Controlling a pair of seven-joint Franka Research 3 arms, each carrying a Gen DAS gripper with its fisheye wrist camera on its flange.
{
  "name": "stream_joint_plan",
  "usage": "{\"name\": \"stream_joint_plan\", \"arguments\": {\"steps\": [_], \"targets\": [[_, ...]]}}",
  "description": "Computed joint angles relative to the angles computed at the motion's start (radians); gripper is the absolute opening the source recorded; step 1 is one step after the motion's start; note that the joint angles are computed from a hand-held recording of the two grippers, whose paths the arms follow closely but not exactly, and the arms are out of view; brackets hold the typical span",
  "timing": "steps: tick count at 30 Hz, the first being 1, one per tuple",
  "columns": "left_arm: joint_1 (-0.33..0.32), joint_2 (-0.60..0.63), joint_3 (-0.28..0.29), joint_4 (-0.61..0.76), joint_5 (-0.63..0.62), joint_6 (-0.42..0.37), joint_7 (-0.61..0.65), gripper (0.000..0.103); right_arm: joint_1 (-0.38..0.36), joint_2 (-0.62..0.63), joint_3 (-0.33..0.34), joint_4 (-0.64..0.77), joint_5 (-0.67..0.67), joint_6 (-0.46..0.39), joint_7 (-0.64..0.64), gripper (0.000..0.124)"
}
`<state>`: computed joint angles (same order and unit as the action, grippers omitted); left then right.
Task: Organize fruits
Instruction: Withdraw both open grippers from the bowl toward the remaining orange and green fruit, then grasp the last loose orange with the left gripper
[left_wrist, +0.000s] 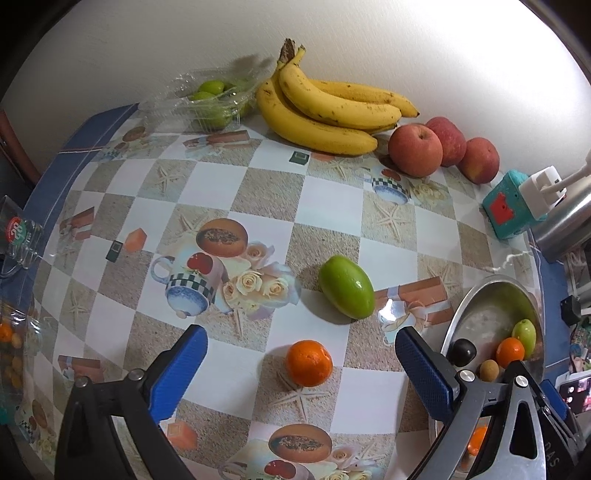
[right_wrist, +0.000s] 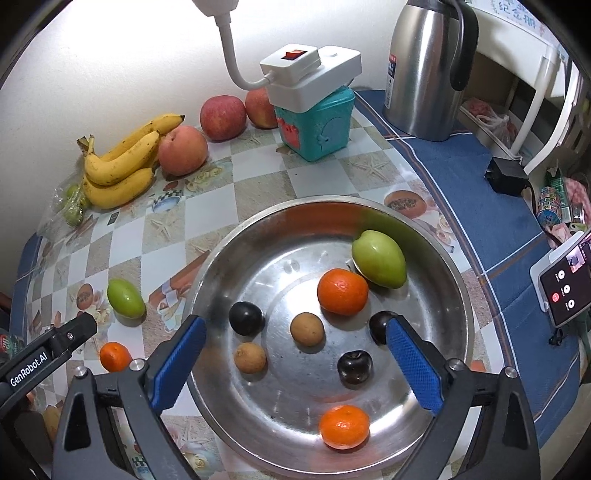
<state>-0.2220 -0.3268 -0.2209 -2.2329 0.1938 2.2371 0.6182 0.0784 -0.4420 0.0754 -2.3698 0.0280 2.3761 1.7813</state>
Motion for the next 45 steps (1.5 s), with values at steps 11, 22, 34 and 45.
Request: {"name": "stream_joint_plan", "arguments": {"steps": [11,22,34,45], "targets": [[0.015,-0.04,0.006,-0.039,0.013,0.006,-0.034,0.103,0.019,0.009,-0.001,0.007,0.027,-0.016,0.0,0.098],[0.019,-0.044,0.026,-0.069,-0.047,-0.022,-0.03,0.103,0.085,0.036,0.006,0.03,0.086,-0.062,-0.06,0.098],[0.024,-0.042,0.037,-0.08,-0.073,-0.035,-0.016,0.103,0.115,0.048,0.019,0.035,0.101,-0.086,-0.08,0.098],[0.008,-0.01,0.048,-0.083,-0.153,0.0,0.034,0.103,0.11,0.055,0.016,0.041,0.091,-0.1,-0.068,0.098]]}}
